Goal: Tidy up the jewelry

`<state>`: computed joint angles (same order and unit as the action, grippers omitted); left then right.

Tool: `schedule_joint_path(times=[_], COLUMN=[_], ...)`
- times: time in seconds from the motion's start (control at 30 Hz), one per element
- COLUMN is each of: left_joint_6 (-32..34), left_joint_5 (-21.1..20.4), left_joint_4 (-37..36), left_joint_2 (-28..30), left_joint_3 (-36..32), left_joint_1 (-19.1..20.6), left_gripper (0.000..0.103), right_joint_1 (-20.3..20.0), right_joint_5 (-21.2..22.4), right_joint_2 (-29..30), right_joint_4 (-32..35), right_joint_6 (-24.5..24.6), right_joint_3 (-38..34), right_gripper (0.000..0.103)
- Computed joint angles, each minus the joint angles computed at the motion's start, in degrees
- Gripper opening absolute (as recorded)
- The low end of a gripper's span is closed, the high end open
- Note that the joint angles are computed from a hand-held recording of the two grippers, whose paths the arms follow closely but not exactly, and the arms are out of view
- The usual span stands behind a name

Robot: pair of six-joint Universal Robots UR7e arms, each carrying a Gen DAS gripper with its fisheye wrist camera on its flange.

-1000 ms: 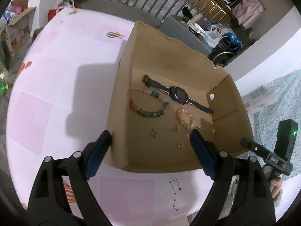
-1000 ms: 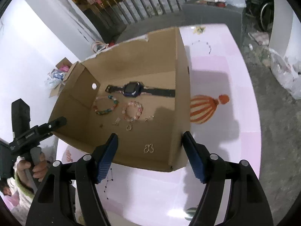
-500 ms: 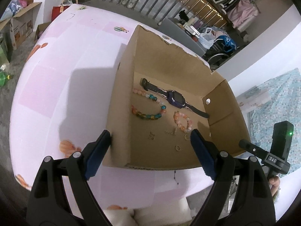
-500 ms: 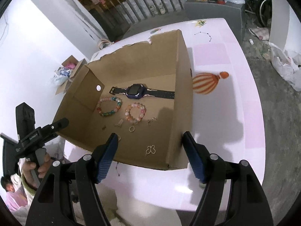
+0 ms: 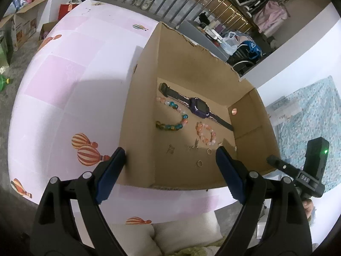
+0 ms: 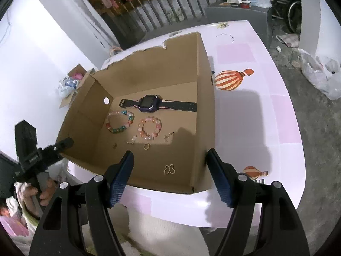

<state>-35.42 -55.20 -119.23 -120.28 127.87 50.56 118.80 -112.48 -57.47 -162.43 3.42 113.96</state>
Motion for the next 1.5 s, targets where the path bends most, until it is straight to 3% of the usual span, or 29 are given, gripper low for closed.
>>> schedule_joint_path(times=[0.13, 0.3, 0.47, 0.6, 0.83, 1.1, 1.3, 1.5], left_joint_6=[-0.86, -3.77, -11.19, -16.34, -30.51, -44.42, -50.25, -62.48], left_joint_5=[2.86, 10.09, 17.12, 19.57, 25.39, 28.21, 28.10, 26.89], left_joint_4=[-0.14, 5.32, 17.16, 23.68, 42.37, 59.91, 67.48, 80.17], left_joint_2=[-2.66, -8.41, -11.86, -13.90, -15.87, -14.63, -14.31, -10.29], left_joint_3=[2.00, 4.36, 3.73, 3.12, 1.37, -1.98, -3.57, -6.45], left_joint_1=[-2.32, -9.44, -16.44, -19.98, -28.76, -35.68, -39.98, -43.94], left_gripper=[0.083, 0.083, 0.083, 0.083, 0.088, 0.089, 0.090, 0.093], right_joint_1=[-0.01, 0.06, 1.28, 2.92, 6.63, 10.35, 12.79, 15.58], right_joint_5=[0.30, -0.85, -3.03, -4.99, -10.17, -14.47, -16.00, -18.68], right_joint_2=[-0.86, -2.43, -3.87, -4.32, -3.23, -1.25, 0.58, 3.67], right_joint_4=[-1.65, -2.57, -5.72, -8.73, -13.71, -17.58, -21.73, -27.04], right_joint_6=[0.49, 2.07, 1.14, -0.56, -4.27, -7.67, -10.69, -14.69], right_joint_3=[1.18, 2.22, 4.01, 5.12, 6.58, 6.40, 5.80, 4.76], right_gripper=[0.070, 0.074, 0.077, 0.080, 0.089, 0.093, 0.096, 0.096])
